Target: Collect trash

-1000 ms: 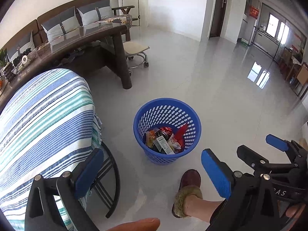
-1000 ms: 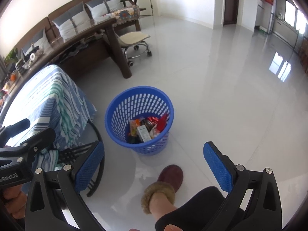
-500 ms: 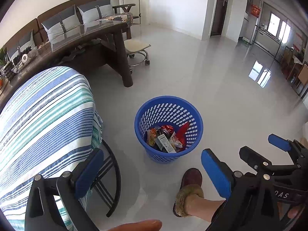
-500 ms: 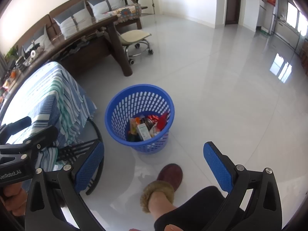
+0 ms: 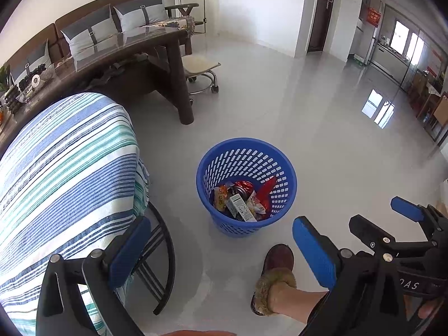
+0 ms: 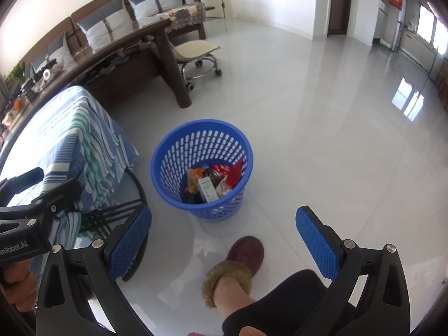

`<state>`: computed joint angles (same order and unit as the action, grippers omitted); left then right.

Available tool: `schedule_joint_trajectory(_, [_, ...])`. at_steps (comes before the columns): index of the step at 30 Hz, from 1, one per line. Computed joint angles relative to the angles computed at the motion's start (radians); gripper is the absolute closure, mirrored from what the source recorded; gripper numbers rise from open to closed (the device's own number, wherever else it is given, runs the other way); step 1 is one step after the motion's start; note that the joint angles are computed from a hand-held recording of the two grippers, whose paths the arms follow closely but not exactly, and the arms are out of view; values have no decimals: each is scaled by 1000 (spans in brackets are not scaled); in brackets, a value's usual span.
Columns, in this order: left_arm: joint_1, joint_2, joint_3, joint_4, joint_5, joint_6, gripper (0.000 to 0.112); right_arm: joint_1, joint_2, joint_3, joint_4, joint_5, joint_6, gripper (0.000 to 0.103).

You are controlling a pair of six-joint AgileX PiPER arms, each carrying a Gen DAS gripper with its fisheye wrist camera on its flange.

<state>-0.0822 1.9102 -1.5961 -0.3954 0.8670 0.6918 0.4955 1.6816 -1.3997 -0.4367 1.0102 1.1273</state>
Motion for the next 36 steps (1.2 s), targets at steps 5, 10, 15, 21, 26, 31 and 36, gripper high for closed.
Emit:
schedule_joint_trajectory(5, [3,5,-4,-3,5,1,9,2,5,-5,2,7,-6,0])
schedule_joint_trajectory(10, [4,8,-9,-2,8,1,9,4,11,-11,7,11,-12,0])
schedule_joint_trajectory(15, [5,8,-9,-2,9,2,9,4,13,-12,8,12,-11,0])
schedule_joint_trajectory(21, [3,8,-6,-3,9,3,9,3,13,-13,9,12,-13,0])
schedule_joint_trajectory(26, [2,8,-3,-5,7,7,9,2,13,-13,10,12,-14,0])
schedule_joint_trajectory(31, [0,2,11,-7,0,11,9,2,12,-11,10,11,-14,0])
schedule_joint_trajectory(36, [-5,-1,18,-1,-6,12,9,1,11,-9,11,11,-14,0])
